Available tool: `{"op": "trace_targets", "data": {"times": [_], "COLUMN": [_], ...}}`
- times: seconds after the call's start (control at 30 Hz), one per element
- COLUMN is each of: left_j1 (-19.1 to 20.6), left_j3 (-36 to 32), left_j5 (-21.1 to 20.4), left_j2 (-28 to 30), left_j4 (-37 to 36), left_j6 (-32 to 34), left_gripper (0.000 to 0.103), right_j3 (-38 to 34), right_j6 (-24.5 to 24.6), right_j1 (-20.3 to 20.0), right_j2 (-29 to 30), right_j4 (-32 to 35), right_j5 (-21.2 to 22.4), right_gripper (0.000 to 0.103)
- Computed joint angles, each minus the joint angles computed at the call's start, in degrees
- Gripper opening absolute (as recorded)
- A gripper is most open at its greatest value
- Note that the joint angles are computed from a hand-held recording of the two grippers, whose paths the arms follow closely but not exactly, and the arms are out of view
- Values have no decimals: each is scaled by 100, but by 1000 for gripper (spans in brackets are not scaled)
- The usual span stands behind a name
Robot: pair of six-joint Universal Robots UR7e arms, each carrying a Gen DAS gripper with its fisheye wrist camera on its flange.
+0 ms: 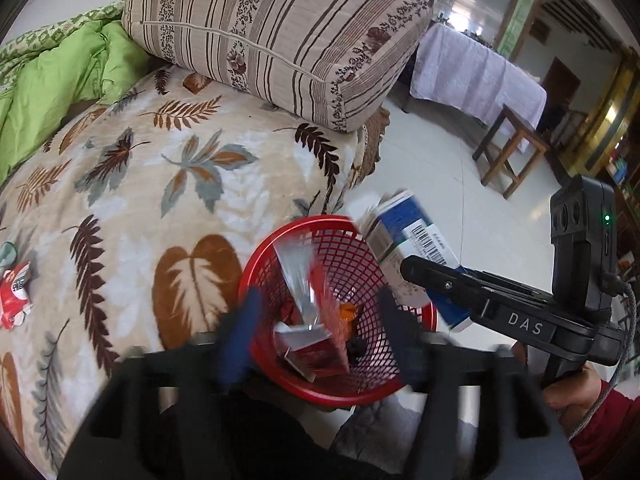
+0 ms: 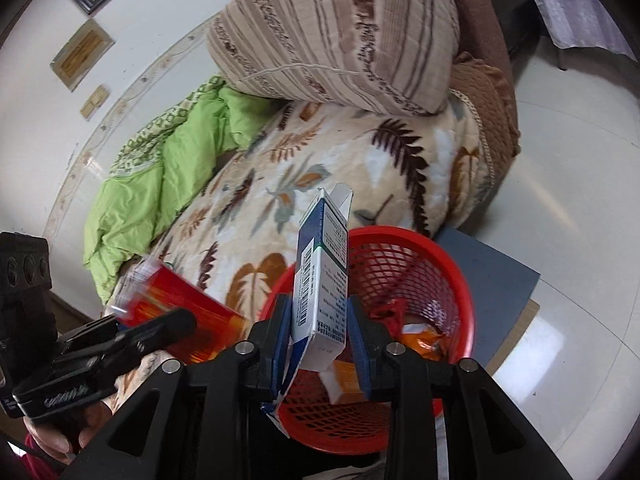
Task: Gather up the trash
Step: 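Carry the foil wrapper over the basket with the left tool while the right tool drops the box in, then grasp the teal wet-wipe pack with the left tool while the right tool grasps the red-white box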
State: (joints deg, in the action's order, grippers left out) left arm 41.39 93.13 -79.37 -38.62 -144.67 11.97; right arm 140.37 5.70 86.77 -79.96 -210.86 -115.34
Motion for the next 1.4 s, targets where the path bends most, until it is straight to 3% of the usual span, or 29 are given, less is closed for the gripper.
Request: {"op": "trace_targets", "data": {"times": [0.07, 0.3, 0.6, 0.7, 1.03, 1.3, 1.4], "left_j1": [55, 268, 767, 1005, 1791, 2198, 2294], "left_j3": [-42, 48, 203, 171, -188, -585, -799], "left_j5": [-49, 328, 1103, 1342, 2261, 2269, 2185], "left_j2": [0, -230, -749, -881, -1069, -1038, -988], "left_j4": [38, -291, -781, -848, -1055, -1058, -999], "left_j6": [-6, -147, -249, -368, -865, -1103, -1121], "left_gripper": [64, 64, 64, 64, 64, 64, 65], "right_j3": [-1, -263, -1320, -1768, -3956, -6070, -6748], "right_j6": [28, -59, -494, -597, -402, 191, 435], "right_j1": [-58, -39, 551, 720, 831, 685, 610], "right_j2": [-40, 20, 834, 1171, 2715, 4172, 4568], "right_j4": [4, 257, 1019, 1437, 3565, 4852, 5425], "right_j5": [-70, -2, 296, 462, 1514, 1585, 1834], "right_gripper": [42, 42, 42, 48, 55, 55, 55]}}
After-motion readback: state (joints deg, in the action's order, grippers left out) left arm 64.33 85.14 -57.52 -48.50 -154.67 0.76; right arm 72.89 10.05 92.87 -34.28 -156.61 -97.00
